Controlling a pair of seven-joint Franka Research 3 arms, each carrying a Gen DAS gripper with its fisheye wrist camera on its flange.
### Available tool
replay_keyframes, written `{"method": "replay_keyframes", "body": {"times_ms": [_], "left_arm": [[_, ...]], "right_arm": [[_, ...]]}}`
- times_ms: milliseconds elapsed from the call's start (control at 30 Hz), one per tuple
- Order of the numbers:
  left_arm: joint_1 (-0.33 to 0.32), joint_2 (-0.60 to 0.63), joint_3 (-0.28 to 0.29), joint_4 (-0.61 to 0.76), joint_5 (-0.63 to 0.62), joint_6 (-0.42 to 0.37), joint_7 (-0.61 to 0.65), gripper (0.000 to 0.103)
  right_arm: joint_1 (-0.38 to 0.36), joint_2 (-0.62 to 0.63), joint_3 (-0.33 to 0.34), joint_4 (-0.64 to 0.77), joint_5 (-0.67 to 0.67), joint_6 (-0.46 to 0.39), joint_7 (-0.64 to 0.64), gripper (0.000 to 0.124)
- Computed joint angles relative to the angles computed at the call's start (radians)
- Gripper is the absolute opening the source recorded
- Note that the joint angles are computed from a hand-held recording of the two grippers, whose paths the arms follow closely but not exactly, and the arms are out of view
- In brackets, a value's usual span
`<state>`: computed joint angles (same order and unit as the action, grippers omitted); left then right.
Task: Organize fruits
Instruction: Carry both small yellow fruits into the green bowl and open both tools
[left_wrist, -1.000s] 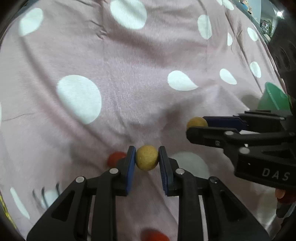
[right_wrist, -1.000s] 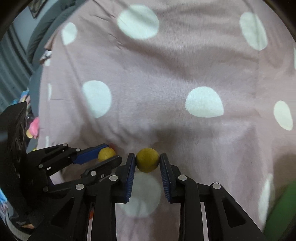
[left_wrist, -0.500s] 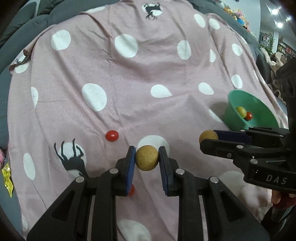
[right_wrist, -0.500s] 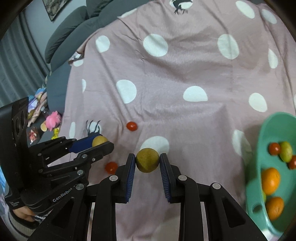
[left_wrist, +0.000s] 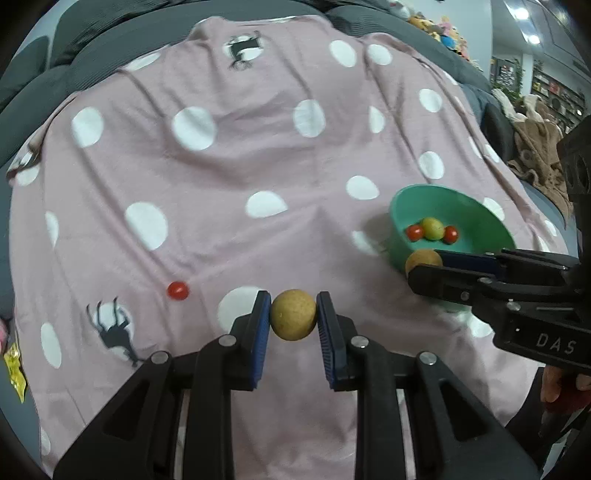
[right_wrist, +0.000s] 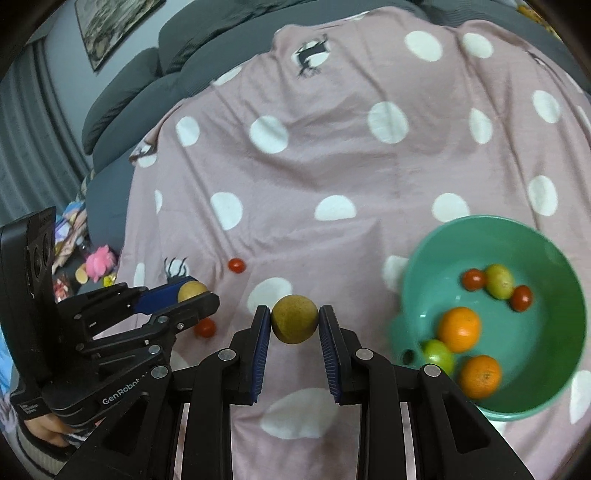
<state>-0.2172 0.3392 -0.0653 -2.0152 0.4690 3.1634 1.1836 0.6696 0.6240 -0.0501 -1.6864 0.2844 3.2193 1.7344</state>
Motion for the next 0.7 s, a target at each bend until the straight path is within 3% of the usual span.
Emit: {"method": "replay_keyframes", "body": {"times_ms": [333,700], "left_arm": [[0.004,0.096,-0.093,0.152,-0.028,-0.044,0.087,0.025],[-0.025,0.219,-0.147,0.317,-0.085,-0.118,0.192,0.025]], "right_arm": [[0.011,-0.053,-0.053,-0.100,0.069,0.071,0.001,0.029],[0.169,-0.059,-0.279,-0.169,0.174,0.082,0.017,0.029]]}}
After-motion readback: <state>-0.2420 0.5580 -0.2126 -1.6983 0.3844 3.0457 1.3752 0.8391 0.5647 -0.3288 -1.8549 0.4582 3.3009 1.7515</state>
